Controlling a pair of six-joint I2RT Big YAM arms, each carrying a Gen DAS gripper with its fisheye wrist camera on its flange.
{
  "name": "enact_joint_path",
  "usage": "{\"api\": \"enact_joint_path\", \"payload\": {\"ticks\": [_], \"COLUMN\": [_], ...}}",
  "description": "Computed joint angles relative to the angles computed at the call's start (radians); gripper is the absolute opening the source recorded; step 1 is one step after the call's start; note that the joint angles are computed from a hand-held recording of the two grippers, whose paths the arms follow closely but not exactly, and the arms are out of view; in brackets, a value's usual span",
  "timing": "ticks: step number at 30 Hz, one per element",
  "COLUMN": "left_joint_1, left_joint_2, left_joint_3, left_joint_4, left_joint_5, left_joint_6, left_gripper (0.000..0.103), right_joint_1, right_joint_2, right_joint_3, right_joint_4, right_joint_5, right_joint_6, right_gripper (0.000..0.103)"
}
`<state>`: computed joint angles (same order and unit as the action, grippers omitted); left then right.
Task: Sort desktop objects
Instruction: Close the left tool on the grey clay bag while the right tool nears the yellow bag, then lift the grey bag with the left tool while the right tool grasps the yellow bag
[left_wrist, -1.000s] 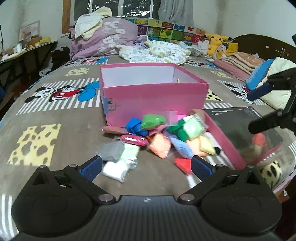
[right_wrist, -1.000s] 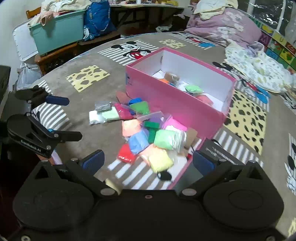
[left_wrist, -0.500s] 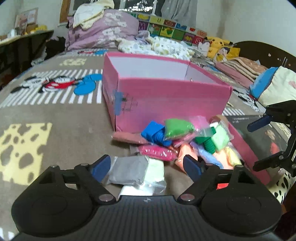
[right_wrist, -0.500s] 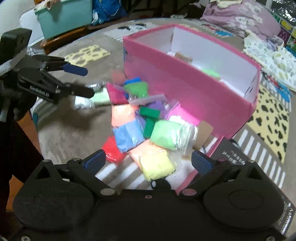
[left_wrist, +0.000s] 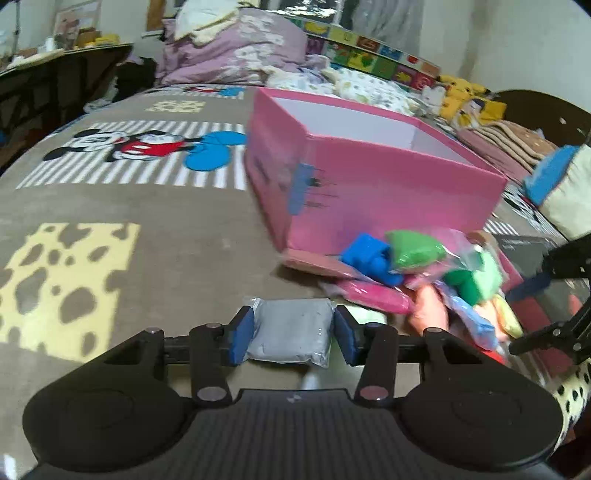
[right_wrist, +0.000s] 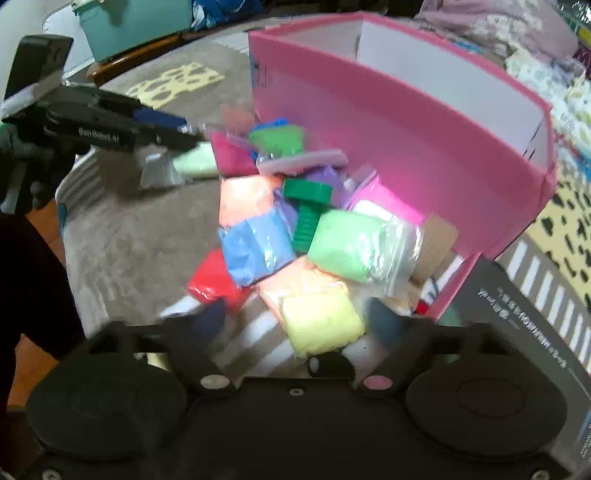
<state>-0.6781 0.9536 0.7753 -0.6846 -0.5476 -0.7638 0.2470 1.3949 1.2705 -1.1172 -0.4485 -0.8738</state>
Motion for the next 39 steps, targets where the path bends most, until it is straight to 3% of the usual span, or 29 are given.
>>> {"api": "enact_joint_path", "payload": {"ticks": [5,9,14,16,17,19,24,31,34,39], "left_joint_1": [0.014,0.019,0.057,0.064,0.065,0.066,0.068,0.073,0.071,0.052], "left_joint_2": [0.004,0.011,-0.019,-0.029,-0.032,-0.037,-0.047,-0.074,-0.082,-0.081], "left_joint_3": [0.001,0.003,-0.045,-0.056,-0.057,-0.058,-0.063,-0.062,-0.058,-0.039], "left_joint_4": [-0.018,-0.036,0.031,0.047,0.050,0.058,0.070,0.087,0.109,0.153], "left_joint_5": [0.012,-0.007,0.043,0.053,0.056,0.062,0.068,0.057,0.053,0.022], "left_joint_6": [0.014,-0.003,-0.034,-0.038,-0.035,-0.035,-0.049,-0.073,-0.078,-0.063], "left_gripper": [0.050,0.068,0.068,0.063,0.054,0.047,0.044,0.042,0.042,0.042], "right_joint_1": [0.002,0.006,0.005,0.004,0.003,0.000,-0.001,0.003,0.004,0.005], "right_joint_2": [0.000,-0.010,-0.012,-0.010,-0.007,-0.003,0.011,0.015,0.019,0.025], "right_joint_3": [-0.009,-0.026,-0.038,-0.039,-0.039,-0.039,-0.033,-0.028,-0.020,-0.007], "right_joint_4": [0.027,0.051,0.066,0.075,0.078,0.089,0.089,0.044,0.026,0.012], "right_joint_5": [0.005,0.017,0.024,0.024,0.022,0.022,0.023,0.025,0.027,0.036], "right_joint_6": [0.007,-0.003,-0.031,-0.035,-0.036,-0.034,-0.044,-0.132,-0.142,-0.135], "right_gripper": [0.066,0.066,0.068,0.068,0.068,0.068,0.069,0.068,0.064,0.046]}}
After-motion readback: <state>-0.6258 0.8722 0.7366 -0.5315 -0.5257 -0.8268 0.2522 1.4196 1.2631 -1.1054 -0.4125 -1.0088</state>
